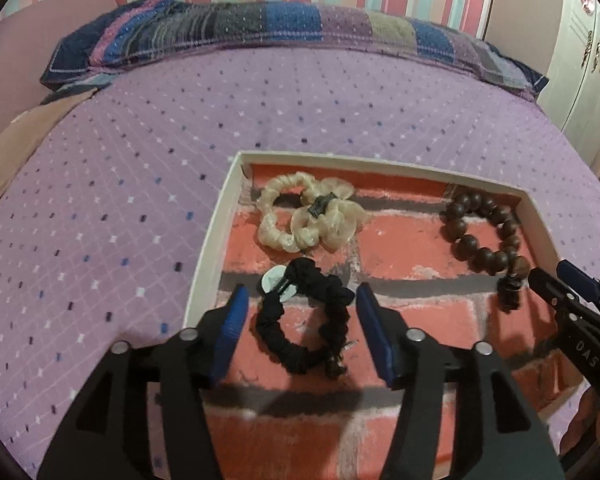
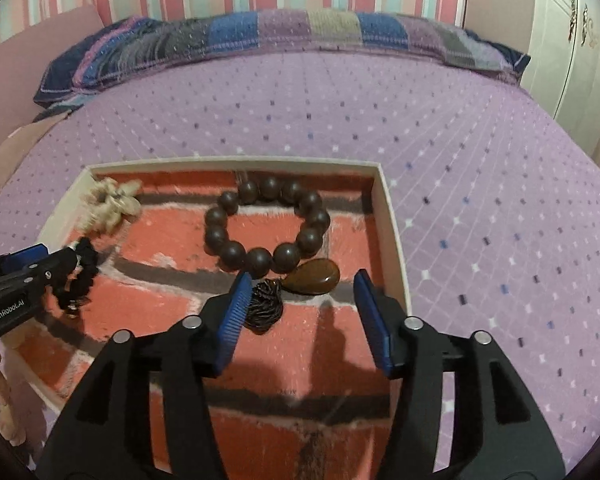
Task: Organize jewelry
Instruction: 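Release the black scrunchie from the left tool while the right tool drops the hair claw into the tray, then grasp the large black hair claw with the left tool while the right tool grasps the red-bead hair tie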
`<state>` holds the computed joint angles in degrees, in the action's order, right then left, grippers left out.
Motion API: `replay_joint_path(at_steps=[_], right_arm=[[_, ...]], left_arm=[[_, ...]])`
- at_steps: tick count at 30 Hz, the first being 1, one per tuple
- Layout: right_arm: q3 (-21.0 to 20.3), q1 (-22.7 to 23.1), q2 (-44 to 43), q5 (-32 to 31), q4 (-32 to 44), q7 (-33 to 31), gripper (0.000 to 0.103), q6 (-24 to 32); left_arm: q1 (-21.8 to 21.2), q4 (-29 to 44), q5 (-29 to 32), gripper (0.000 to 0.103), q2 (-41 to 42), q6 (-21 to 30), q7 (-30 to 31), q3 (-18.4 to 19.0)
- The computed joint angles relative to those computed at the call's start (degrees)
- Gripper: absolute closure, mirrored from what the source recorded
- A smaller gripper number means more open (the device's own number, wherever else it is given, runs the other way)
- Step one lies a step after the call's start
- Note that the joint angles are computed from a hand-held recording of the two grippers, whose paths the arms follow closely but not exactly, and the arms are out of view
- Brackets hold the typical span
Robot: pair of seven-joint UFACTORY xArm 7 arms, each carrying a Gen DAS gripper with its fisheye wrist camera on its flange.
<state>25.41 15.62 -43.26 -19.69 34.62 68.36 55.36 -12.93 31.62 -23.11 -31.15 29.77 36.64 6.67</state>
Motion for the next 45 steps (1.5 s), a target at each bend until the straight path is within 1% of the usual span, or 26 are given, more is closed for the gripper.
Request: replay_joint_path(at_steps=[2, 3, 6, 8, 12, 14, 15, 17, 20, 22, 23, 26, 31, 35, 38, 42, 45], right_arm=[[0.6, 0.5, -2.0, 0.2, 0.5, 0.5, 0.043, 1.9], [1.0, 1.0, -3.6, 0.5, 0.7, 0.8, 0.042, 3.0], [2.5, 2.1, -6.7, 1.5, 2.1, 0.8, 0.039, 6.7], [3.6, 2.7, -8.4, 1.9, 3.4, 0.1, 0.036, 9.8], [7.4, 3.6, -11.8, 2.8, 7.6, -0.8, 0.029, 17.2], [9.5, 4.2, -13.9, 3.4, 10.2, -1.5, 0.023, 21.2], [10.3, 4.0, -14.3, 3.7, 11.2, -1.9, 0.021, 22.2], [12.5, 3.9, -15.6, 4.4, 14.1, -3.0, 0.015, 26.2], [15.4, 3.3, -18.0, 6.4, 17.4, -3.7, 0.008, 30.7], [17.4, 2.5, -19.6, 8.1, 19.7, -4.0, 0.006, 33.8], [18.3, 2.1, -20.5, 9.1, 20.8, -4.2, 0.005, 35.5], [20.3, 0.5, -22.9, 11.7, 23.1, -5.2, 0.005, 38.5], [23.0, -2.1, -28.1, 17.3, 26.9, -5.9, 0.005, 44.3], [24.9, -4.4, -32.1, 20.7, 30.0, -6.9, 0.004, 49.1], [26.4, -6.4, -34.9, 22.7, 33.0, -7.9, 0.004, 53.5], [27.2, -8.7, -39.1, 25.8, 36.1, -8.5, 0.004, 58.2], [27.8, -10.2, -41.9, 28.4, 38.3, -9.2, 0.004, 62.0]], left_arm=[[0.2, -0.5, 0.1, 0.044, -2.6, 1.9, 0.4, 0.5], [0.5, -1.0, 0.3, 0.040, -4.8, 3.1, 0.7, 0.8], [1.4, -2.8, 0.7, 0.036, -11.0, 6.0, 1.2, 2.0], [2.3, -3.5, 1.2, 0.034, -15.6, 9.5, 1.3, 3.2], [4.8, -4.4, 2.6, 0.026, -25.3, 16.0, 2.5, 5.6], [6.0, -4.3, 3.3, 0.020, -29.1, 18.9, 2.6, 6.3], [6.9, -4.2, 3.9, 0.019, -32.0, 21.5, 2.9, 7.4], [8.1, -3.9, 4.8, 0.018, -35.6, 25.1, 3.7, 8.7], [11.1, -4.0, 6.5, 0.012, -43.2, 30.2, 5.4, 11.3], [12.5, -3.6, 7.4, 0.010, -46.0, 33.0, 6.1, 13.1], [13.6, -3.3, 8.1, 0.009, -47.8, 35.4, 6.5, 14.5], [16.3, -2.9, 9.8, 0.008, -51.2, 39.9, 7.6, 17.7], [22.1, -3.1, 14.1, 0.008, -57.5, 46.8, 10.6, 22.8], [26.1, -3.4, 16.8, 0.008, -62.0, 51.4, 13.0, 27.0], [28.8, -2.7, 18.8, 0.004, -64.7, 56.2, 14.2, 30.4], [31.3, -2.5, 21.1, 0.004, -68.1, 61.4, 16.4, 33.4], [33.1, -2.7, 22.7, 0.004, -71.0, 64.3, 17.6, 35.2]])
